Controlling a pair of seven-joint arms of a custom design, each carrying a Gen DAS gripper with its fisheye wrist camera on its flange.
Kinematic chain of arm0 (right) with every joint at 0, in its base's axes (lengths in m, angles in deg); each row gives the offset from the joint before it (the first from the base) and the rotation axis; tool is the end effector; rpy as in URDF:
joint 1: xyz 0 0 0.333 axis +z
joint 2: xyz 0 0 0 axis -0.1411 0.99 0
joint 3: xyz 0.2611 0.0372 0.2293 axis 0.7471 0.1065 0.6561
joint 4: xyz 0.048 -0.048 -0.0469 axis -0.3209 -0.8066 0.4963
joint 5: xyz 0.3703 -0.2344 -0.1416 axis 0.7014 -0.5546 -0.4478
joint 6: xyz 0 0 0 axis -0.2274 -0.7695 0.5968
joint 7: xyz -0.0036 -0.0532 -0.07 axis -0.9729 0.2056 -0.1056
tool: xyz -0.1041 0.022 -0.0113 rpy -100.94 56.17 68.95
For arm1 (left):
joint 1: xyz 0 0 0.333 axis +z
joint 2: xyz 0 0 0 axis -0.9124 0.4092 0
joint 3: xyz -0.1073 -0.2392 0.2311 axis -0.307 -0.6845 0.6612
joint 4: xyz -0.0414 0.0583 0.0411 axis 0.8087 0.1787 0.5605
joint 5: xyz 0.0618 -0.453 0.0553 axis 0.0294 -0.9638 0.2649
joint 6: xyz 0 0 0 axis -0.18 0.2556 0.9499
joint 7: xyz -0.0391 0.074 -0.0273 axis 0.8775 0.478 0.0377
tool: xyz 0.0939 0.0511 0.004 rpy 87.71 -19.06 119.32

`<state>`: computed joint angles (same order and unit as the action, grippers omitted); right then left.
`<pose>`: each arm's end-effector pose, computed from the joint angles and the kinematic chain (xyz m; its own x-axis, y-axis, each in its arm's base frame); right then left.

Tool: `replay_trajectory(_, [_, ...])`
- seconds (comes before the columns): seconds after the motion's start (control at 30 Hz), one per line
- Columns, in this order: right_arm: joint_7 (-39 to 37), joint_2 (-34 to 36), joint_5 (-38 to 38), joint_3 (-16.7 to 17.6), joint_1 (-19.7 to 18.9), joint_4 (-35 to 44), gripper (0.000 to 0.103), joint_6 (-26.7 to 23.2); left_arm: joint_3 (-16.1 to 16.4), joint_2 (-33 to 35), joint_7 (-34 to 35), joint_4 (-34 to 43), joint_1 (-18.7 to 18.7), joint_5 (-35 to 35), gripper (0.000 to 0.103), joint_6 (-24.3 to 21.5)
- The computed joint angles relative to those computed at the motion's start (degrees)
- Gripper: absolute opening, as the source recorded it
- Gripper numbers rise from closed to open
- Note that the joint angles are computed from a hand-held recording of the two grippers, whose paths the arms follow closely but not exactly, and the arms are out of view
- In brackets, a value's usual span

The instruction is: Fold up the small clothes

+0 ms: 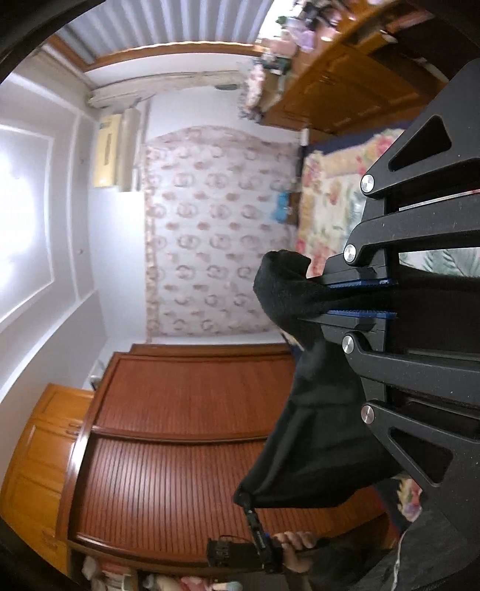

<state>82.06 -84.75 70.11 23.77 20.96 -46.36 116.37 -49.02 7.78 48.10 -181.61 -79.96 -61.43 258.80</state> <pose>0.4711 0.0128 0.7363 0.6012 -0.7958 0.0724 -0.0756 -0.1468 -0.9863 0.3874 -0.1098 0.6852 -0.2631 -0.9644 0.0255 -0.0495 -0.0129 -0.9987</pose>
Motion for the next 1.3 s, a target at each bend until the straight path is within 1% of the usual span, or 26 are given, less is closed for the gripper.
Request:
replay_trajectory(0.07, [-1.6,-0.3,0.6,-0.2,0.8,1.5,0.006,0.7,0.0,0.6,0.3,1.3,0.4,0.3,0.007,0.4])
replay_trajectory(0.13, [-3.5,0.0,1.0,0.0,1.6,2.9,0.006,2.6,0.6,1.8,0.8,3.1,0.4,0.7,0.007,0.7])
replay_trajectory(0.23, [-4.6,1.4,0.7,-0.3,2.4,4.8,0.006,4.2,0.1,5.1,1.4,6.2,2.1,0.9,0.007,0.8])
replay_trajectory(0.27, [-4.5,3.1,0.4,-0.4,2.4,6.2,0.006,4.9,0.4,6.0,1.4,6.9,1.9,1.0,0.007,0.7])
replay_trajectory(0.3, [-3.7,4.6,-0.1,-0.4,2.0,7.3,0.006,5.1,1.3,7.9,1.5,8.4,1.2,1.4,0.007,0.3])
replay_trajectory(0.37, [-2.3,8.2,-1.5,-0.3,0.8,9.8,0.006,4.7,-0.3,11.1,1.6,10.4,3.4,0.9,0.007,-0.3])
replay_trajectory(0.4, [-1.3,10.4,-2.3,0.1,-0.2,11.1,0.006,4.7,0.0,13.0,1.6,11.6,3.3,1.0,0.007,-0.7])
replay_trajectory(0.43, [0.4,13.3,-3.5,0.6,-1.6,12.8,0.006,4.5,0.2,14.6,1.5,12.5,2.9,0.9,0.007,-1.4])
replay_trajectory(0.47, [1.8,15.5,-4.3,1.2,-3.1,14.1,0.006,3.7,1.7,17.0,1.6,14.1,1.5,1.3,0.007,-2.3])
replay_trajectory(0.53, [4.5,20.5,-6.0,2.5,-5.8,16.8,0.006,3.2,3.1,21.3,1.8,16.6,0.1,1.3,0.007,-3.5])
replay_trajectory(0.57, [6.7,24.0,-7.4,3.1,-7.4,18.7,0.006,2.2,4.8,24.0,2.1,18.2,-1.5,1.5,0.007,-4.1])
replay_trajectory(0.6, [7.3,25.8,-7.8,3.6,-8.3,19.5,0.006,1.6,5.9,26.8,2.3,20.0,-2.4,1.2,0.007,-4.9])
replay_trajectory(0.63, [8.4,28.4,-8.7,4.1,-9.4,20.9,0.006,1.3,6.0,28.6,1.2,20.9,-2.5,2.1,0.007,-5.4])
replay_trajectory(0.7, [11.6,34.3,-11.1,5.3,-11.5,24.2,0.006,0.8,9.7,34.3,4.5,24.6,-6.3,-1.1,0.007,-6.9])
replay_trajectory(0.73, [12.5,37.0,-11.7,5.8,-12.3,25.8,0.006,0.6,9.6,36.6,4.4,26.2,-6.0,-1.1,0.007,-7.6])
replay_trajectory(0.77, [13.7,39.9,-12.6,6.3,-13.1,27.5,0.006,0.6,7.9,39.5,2.3,28.2,-3.7,1.0,0.007,-8.2])
replay_trajectory(0.8, [15.1,42.6,-13.8,6.8,-13.9,29.1,0.006,0.6,7.4,42.3,2.2,30.4,-2.9,1.1,0.007,-9.2])
replay_trajectory(0.83, [16.3,45.2,-14.5,7.2,-14.6,30.9,0.006,0.5,8.7,43.8,-1.7,31.7,-3.7,5.0,0.007,-10.0])
replay_trajectory(0.87, [17.6,47.9,-15.3,7.6,-15.3,32.9,0.006,0.1,8.0,46.3,-1.7,33.7,-2.7,4.8,0.007,-10.8])
replay_trajectory(0.93, [19.5,52.5,-16.1,8.7,-16.8,36.3,0.006,-0.3,7.3,49.5,-3.6,36.5,-1.9,6.4,0.008,-12.5])
replay_trajectory(1.0, [24.8,57.0,-21.2,8.0,-16.6,39.6,0.006,-0.5,7.1,52.5,-5.5,39.1,-1.8,8.8,0.008,-14.3])
replay_trajectory(1.03, [27.6,59.3,-24.0,7.4,-16.1,41.1,0.006,-0.3,8.2,53.5,-7.4,40.1,-2.7,10.7,0.008,-14.8])
replay_trajectory(1.1, [30.1,61.6,-25.9,8.0,-16.9,42.9,0.006,-0.3,8.9,55.0,-10.5,41.8,-3.3,13.3,0.008,-16.5])
replay_trajectory(1.17, [32.6,63.5,-27.8,8.5,-17.5,44.4,0.006,0.1,7.6,55.7,-12.0,42.6,-2.2,14.2,0.008,-17.4])
replay_trajectory(1.27, [36.1,65.2,-30.0,9.7,-18.6,46.2,0.006,0.3,7.3,56.5,-14.7,44.3,-1.6,17.5,0.008,-18.5])
replay_trajectory(1.3, [37.4,65.0,-30.9,9.9,-18.7,45.9,0.006,0.7,6.6,56.5,-15.4,44.8,-1.1,18.5,0.009,-19.3])
